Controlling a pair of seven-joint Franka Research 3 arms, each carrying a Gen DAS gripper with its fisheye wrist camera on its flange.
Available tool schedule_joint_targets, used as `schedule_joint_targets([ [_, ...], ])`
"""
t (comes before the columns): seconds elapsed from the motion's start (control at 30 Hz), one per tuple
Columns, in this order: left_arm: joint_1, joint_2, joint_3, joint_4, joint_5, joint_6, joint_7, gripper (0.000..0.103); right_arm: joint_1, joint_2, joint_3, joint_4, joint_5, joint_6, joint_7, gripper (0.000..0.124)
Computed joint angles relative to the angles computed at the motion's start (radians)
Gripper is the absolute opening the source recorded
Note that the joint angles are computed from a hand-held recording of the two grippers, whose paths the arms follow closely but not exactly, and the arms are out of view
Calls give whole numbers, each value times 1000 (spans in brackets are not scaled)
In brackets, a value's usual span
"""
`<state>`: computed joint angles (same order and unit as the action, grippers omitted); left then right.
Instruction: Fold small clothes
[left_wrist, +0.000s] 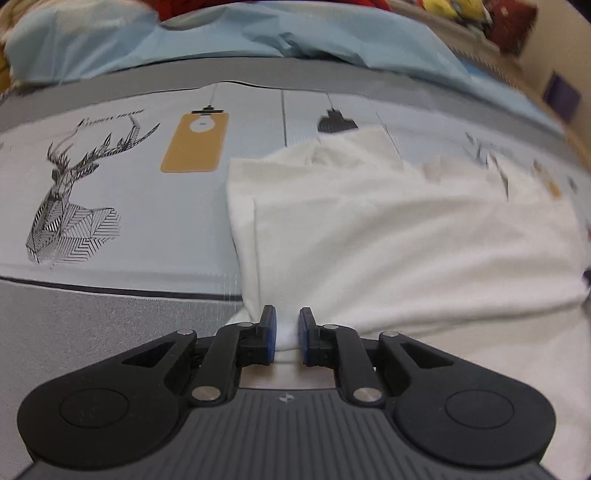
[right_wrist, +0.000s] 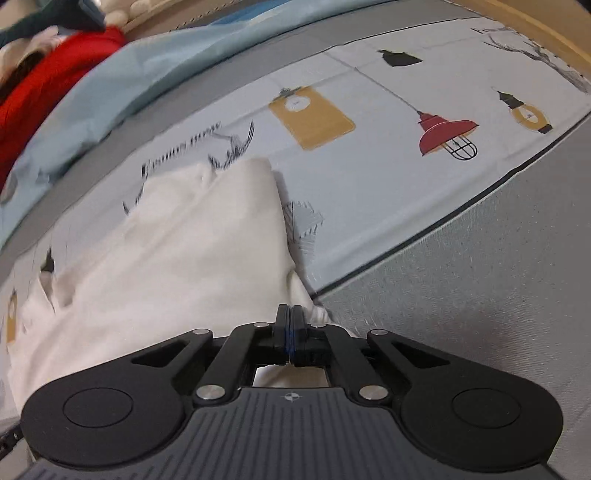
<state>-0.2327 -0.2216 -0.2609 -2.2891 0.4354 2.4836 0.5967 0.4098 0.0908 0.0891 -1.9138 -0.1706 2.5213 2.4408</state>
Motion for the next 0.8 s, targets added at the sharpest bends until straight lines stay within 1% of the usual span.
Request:
schedule_joint_targets([
  [0.03,-5,-1,-3,10,-4,-22,13,14,0,-13,-4,-5,-8,-15,21,0],
  [0.07,-9,-9,-3,16,-15,-39,19,14,1,-28,-8,-3,-43,-50,63,3],
  [0.1,-12,-25,-2,13,-22,-39,17,14,3,-49,-8,-10,-87,-78,111,6],
  [0.13,-13,-56,-3,-2,-21,-21,7,15,-1,-70,-5,-24,-116,-82,142,6],
  [0.2,-11,-117,-15,-29,2,11,-18,17,-17,-124,5,-69,-143,-59,166,6],
  [0.27,-18,-188,-20,-59,2,21,-23,24,-37,-199,18,-129,-150,-25,137,6],
  [0.33,-31,-243,-27,-68,-17,-15,-17,25,-59,-271,38,-172,-147,-4,118,7],
  [0.43,-56,-327,-44,-70,-44,-99,-3,25,-86,-403,72,-258,-138,32,99,10],
  [0.47,-68,-352,-50,-71,-56,-124,-2,25,-93,-450,82,-294,-135,50,90,17],
  [0.5,-84,-382,-52,-79,-75,-145,0,25,-88,-509,86,-343,-117,68,62,23],
  [0.57,-124,-446,-61,-109,-121,-173,-12,25,-66,-600,85,-412,-70,67,-11,25],
  [0.63,-165,-505,-70,-156,-166,-184,-35,25,-14,-683,62,-492,7,53,-108,26],
  [0.7,-212,-559,-83,-206,-209,-213,-56,25,39,-745,37,-548,94,-9,-192,27],
  [0.73,-240,-575,-85,-227,-240,-239,-65,25,52,-769,31,-575,125,-23,-220,27],
  [0.8,-290,-568,-70,-229,-319,-332,-69,25,61,-805,31,-619,169,-68,-271,27],
])
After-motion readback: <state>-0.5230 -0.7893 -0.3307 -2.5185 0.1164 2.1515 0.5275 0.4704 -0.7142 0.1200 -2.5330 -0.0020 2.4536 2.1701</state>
